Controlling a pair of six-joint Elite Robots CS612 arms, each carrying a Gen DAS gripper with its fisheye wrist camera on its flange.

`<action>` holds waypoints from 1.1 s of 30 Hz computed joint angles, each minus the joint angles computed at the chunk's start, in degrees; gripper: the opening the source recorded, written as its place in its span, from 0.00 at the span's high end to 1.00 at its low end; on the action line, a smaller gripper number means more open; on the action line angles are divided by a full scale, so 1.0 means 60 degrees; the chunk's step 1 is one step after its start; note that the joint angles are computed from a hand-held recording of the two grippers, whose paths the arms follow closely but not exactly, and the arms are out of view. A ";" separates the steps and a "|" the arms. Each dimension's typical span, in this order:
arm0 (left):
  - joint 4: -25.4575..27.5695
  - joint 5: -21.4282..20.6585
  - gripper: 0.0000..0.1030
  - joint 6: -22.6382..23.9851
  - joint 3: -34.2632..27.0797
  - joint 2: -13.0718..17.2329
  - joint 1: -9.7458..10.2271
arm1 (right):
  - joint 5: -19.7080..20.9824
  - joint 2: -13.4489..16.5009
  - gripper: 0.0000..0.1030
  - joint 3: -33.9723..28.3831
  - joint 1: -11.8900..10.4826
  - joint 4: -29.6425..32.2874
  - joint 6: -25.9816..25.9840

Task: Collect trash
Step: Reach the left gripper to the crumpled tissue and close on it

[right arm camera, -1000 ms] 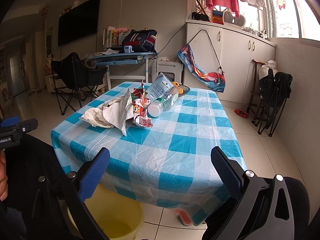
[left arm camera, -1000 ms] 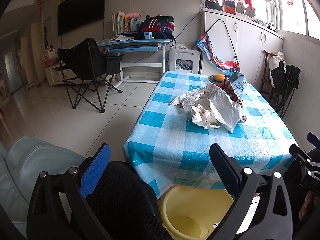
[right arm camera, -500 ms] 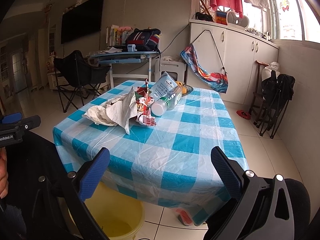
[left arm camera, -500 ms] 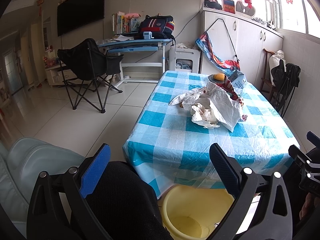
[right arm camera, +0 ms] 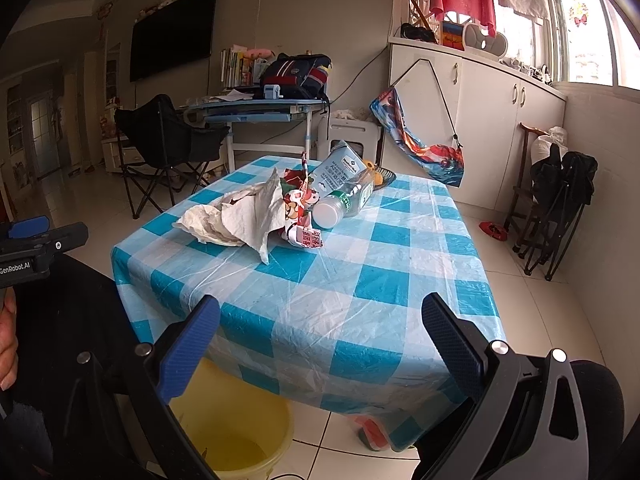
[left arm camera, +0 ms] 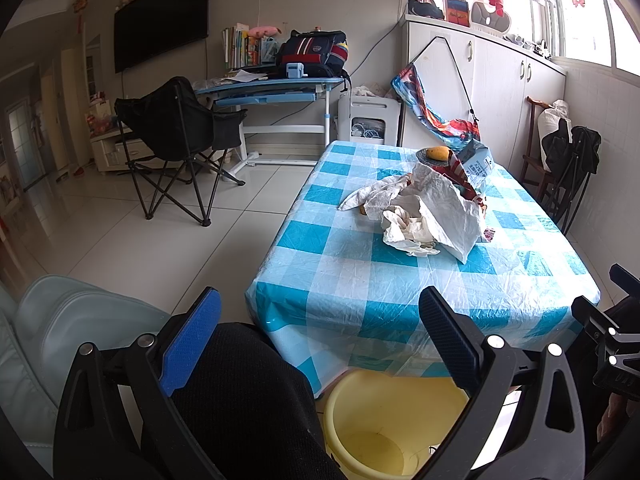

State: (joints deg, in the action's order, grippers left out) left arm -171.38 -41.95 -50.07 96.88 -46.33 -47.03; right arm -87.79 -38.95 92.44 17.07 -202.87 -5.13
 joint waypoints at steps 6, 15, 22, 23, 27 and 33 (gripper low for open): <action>-0.0103 -0.0086 0.07 -0.0020 0.0014 0.0002 0.0016 | 0.0010 0.0006 0.06 -0.0008 0.0006 0.0016 -0.0010; -0.0846 -0.1202 0.07 0.0015 -0.0193 0.0135 0.0330 | 0.0191 -0.0014 0.06 0.0008 -0.0002 0.0006 0.0028; -0.1048 -0.2568 0.07 -0.0059 -0.1159 0.0598 0.0852 | 0.0559 -0.0110 0.06 0.0069 -0.0106 0.0265 0.0209; -0.0944 -0.2653 0.07 -0.0120 -0.1350 0.0696 0.0914 | 0.0600 -0.0109 0.06 0.0055 -0.0123 0.0332 0.0288; -0.0065 -0.2978 0.15 -0.0140 -0.2300 0.1174 0.1160 | 0.0812 -0.0076 0.06 -0.0038 -0.0178 0.0592 0.0486; 0.1333 -0.4014 0.40 -0.0718 -0.3716 0.1951 0.1620 | 0.1144 -0.0010 0.06 -0.0169 -0.0225 0.1002 0.0633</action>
